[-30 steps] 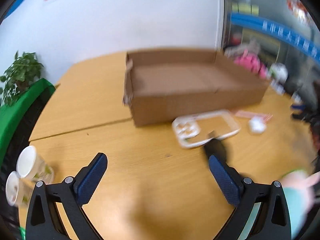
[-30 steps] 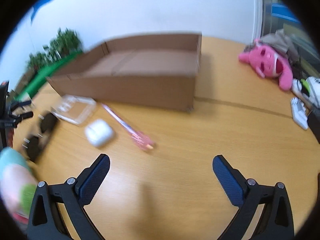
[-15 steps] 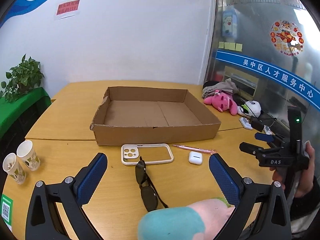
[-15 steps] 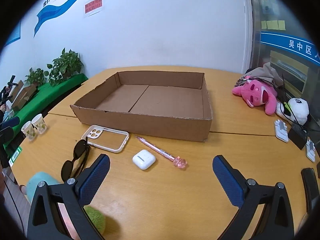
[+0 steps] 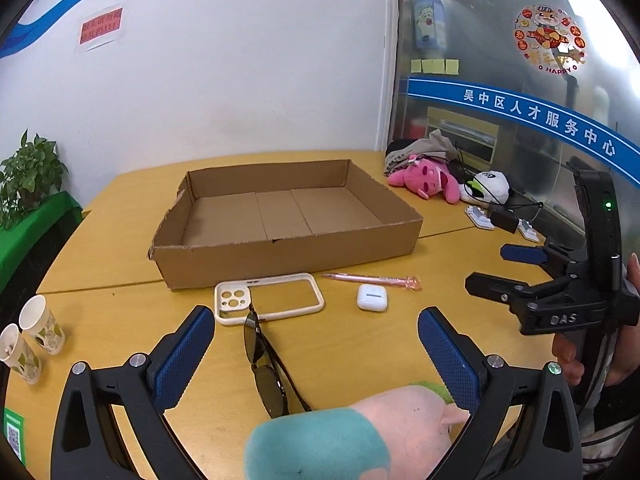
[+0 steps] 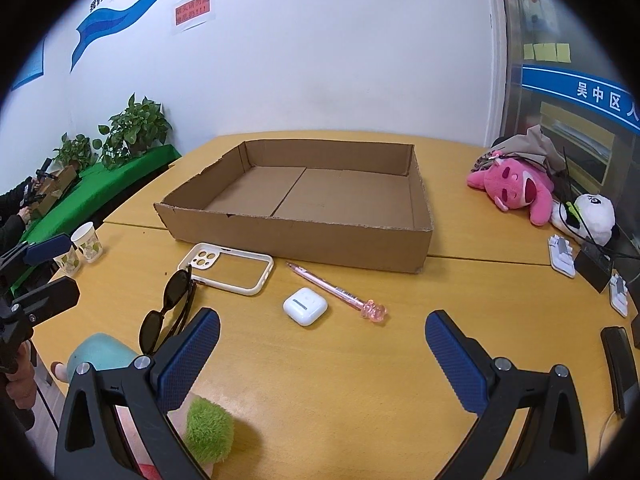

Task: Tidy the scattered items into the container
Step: 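Move both tools toward the plush pig lying near the table edge, then close the left gripper on the plush pig's body and lift it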

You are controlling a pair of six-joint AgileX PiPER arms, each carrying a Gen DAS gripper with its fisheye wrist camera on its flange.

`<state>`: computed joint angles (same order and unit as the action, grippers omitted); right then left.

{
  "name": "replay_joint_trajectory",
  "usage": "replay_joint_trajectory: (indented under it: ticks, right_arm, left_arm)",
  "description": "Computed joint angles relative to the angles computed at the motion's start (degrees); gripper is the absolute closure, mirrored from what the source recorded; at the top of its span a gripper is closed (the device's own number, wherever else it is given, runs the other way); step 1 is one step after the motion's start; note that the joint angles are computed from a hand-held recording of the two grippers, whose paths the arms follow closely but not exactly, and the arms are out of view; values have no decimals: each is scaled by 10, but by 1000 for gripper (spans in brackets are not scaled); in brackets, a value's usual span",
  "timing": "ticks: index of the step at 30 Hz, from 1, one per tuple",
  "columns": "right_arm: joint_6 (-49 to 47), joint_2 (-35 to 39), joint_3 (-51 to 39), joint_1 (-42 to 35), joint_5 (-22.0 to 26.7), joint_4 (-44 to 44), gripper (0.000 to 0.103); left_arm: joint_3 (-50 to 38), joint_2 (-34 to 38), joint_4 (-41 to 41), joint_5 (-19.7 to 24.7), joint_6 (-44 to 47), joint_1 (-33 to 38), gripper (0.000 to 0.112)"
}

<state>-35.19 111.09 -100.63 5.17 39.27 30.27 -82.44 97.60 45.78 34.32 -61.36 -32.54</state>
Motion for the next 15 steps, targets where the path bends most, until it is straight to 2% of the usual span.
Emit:
replay_joint_trajectory:
  ticks: [3, 5, 9, 11, 15]
  right_arm:
    - [-112, 13, 2, -31, 109, 139, 1]
    - [-154, 10, 29, -35, 146, 180, 1]
    - [-193, -4, 91, -19, 146, 195, 1]
    - [-197, 3, 101, -13, 164, 202, 1]
    - [-206, 9, 116, 6, 163, 197, 1]
  left_arm:
    - [31, -13, -14, -13, 2, 1, 9]
    - [53, -22, -8, -19, -8, -2, 9]
    - [104, -46, -22, -40, -20, 0, 9]
    - [123, -53, -44, -51, -4, 5, 9]
    - [152, -52, -144, -84, 74, 28, 9]
